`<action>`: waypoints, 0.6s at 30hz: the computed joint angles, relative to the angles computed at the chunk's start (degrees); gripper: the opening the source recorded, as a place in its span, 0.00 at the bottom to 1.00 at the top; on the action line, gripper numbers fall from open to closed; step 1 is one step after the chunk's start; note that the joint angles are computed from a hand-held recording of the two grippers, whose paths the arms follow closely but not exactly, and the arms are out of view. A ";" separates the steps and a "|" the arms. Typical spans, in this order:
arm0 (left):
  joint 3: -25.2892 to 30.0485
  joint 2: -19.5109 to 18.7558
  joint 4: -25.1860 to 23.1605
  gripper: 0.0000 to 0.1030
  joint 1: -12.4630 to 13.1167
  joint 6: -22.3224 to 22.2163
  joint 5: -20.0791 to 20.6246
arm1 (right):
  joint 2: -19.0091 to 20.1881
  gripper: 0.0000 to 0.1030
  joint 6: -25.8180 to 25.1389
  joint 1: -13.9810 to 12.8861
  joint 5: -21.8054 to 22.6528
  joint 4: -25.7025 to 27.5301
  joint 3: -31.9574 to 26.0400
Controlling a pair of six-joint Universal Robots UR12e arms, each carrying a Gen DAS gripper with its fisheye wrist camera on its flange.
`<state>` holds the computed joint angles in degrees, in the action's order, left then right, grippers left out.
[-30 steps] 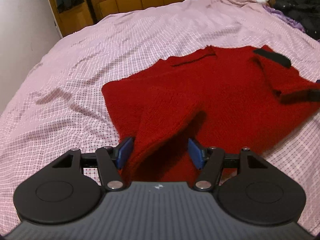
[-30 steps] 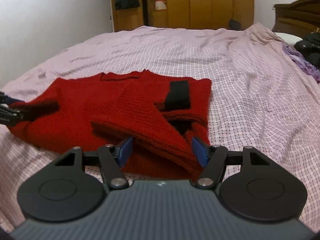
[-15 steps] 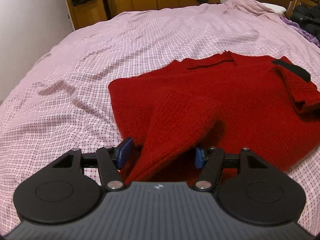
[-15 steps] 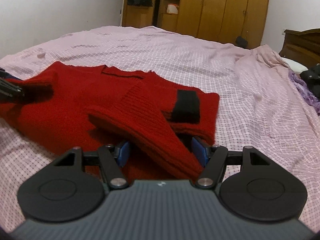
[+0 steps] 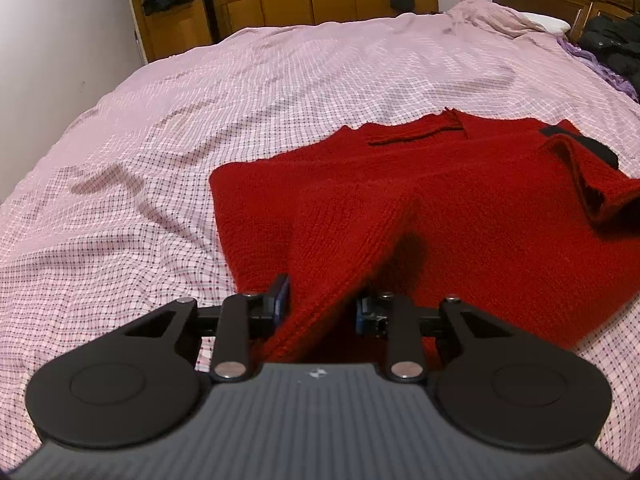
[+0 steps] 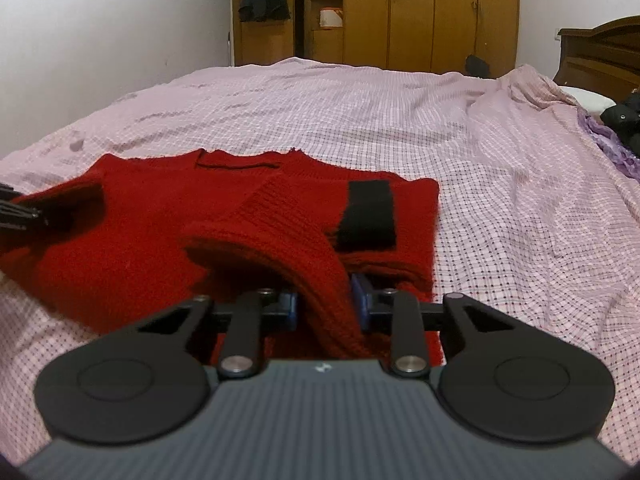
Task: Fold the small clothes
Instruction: 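Move both grippers to the new folded edge and grasp it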
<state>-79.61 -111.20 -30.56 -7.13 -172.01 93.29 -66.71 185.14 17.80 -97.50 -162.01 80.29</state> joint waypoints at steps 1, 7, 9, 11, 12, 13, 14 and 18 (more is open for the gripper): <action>0.18 -0.13 -0.12 0.34 -0.02 -0.15 0.08 | 0.12 0.30 0.01 0.02 -0.03 0.23 -0.20; 0.78 -0.72 -0.01 0.38 -0.03 -2.31 0.37 | 0.91 0.32 1.73 -0.21 0.76 0.70 -1.10; 0.73 -0.72 0.28 0.34 0.02 -2.43 0.14 | 1.09 0.32 2.23 -0.29 1.02 1.09 -1.35; 0.38 -0.50 1.09 0.21 0.12 -3.04 -0.29 | 1.18 0.31 2.47 -0.30 1.06 1.25 -1.48; 0.23 -0.38 1.39 0.19 0.14 -3.25 -0.14 | 1.14 0.28 2.76 -0.30 1.06 1.06 -1.41; 0.03 -0.23 1.77 0.16 0.19 -3.52 -0.05 | 1.09 0.22 3.19 -0.33 1.17 0.85 -1.30; -0.22 -0.05 2.28 0.14 0.28 -3.93 -0.15 | 0.99 0.20 3.69 -0.36 1.17 0.58 -1.18; -1.65 1.17 5.30 0.12 0.69 -5.48 -1.10 | 0.35 0.16 6.29 -0.49 1.15 -1.80 -0.23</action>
<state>-81.26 -110.03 -25.26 -6.44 -177.49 92.19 -66.37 191.43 17.31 -96.35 -163.81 80.06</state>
